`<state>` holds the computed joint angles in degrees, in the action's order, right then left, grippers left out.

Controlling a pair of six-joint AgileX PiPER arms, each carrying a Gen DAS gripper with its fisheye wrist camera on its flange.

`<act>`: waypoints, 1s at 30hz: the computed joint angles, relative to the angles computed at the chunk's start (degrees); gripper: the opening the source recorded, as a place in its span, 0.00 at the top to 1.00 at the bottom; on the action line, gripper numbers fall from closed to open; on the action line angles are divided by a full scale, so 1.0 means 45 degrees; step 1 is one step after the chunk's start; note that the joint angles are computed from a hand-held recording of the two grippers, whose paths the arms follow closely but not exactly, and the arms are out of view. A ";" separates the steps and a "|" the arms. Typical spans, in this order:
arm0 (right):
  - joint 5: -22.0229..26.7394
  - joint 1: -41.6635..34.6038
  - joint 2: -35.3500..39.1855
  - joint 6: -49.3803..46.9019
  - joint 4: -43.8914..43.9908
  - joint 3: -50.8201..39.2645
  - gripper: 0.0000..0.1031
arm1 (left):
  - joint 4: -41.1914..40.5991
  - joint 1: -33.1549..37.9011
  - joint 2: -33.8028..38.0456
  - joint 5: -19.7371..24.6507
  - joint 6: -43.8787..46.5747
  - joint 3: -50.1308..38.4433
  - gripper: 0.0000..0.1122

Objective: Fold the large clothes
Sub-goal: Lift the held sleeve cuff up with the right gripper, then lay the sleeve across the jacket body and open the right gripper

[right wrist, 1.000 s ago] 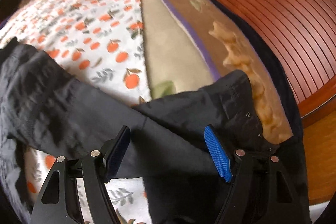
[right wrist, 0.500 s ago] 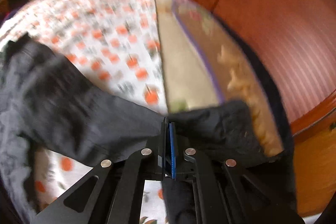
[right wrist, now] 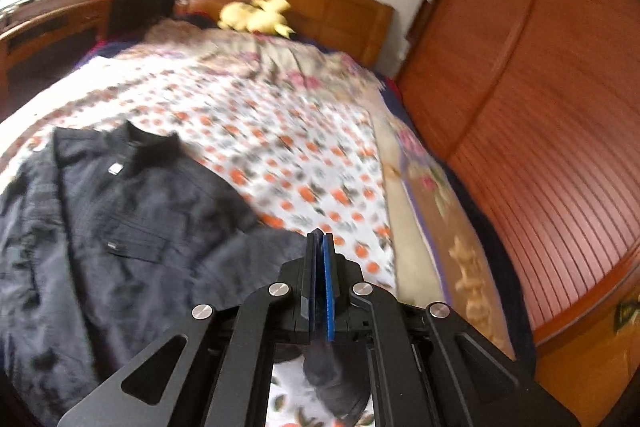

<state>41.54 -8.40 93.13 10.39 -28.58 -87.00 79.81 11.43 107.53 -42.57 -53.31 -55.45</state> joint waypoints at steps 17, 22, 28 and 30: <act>0.0587 0.5511 0.0357 0.1145 -0.0376 0.0241 0.98 | 0.1505 0.0863 -0.0064 -0.0588 -0.1408 -0.0578 0.10; 0.0059 0.5727 0.0394 0.1461 0.0038 0.1222 0.96 | 0.1657 0.0894 0.0005 -0.0603 -0.1579 -0.0668 0.10; -0.0743 0.6061 -0.0507 0.2423 0.0251 0.2654 0.67 | 0.1798 0.0922 0.0003 -0.0668 -0.1578 -0.0654 0.10; -0.0907 0.6153 -0.0845 0.2686 0.0214 0.3072 0.65 | 0.1836 0.0939 -0.0006 -0.0702 -0.1537 -0.0626 0.10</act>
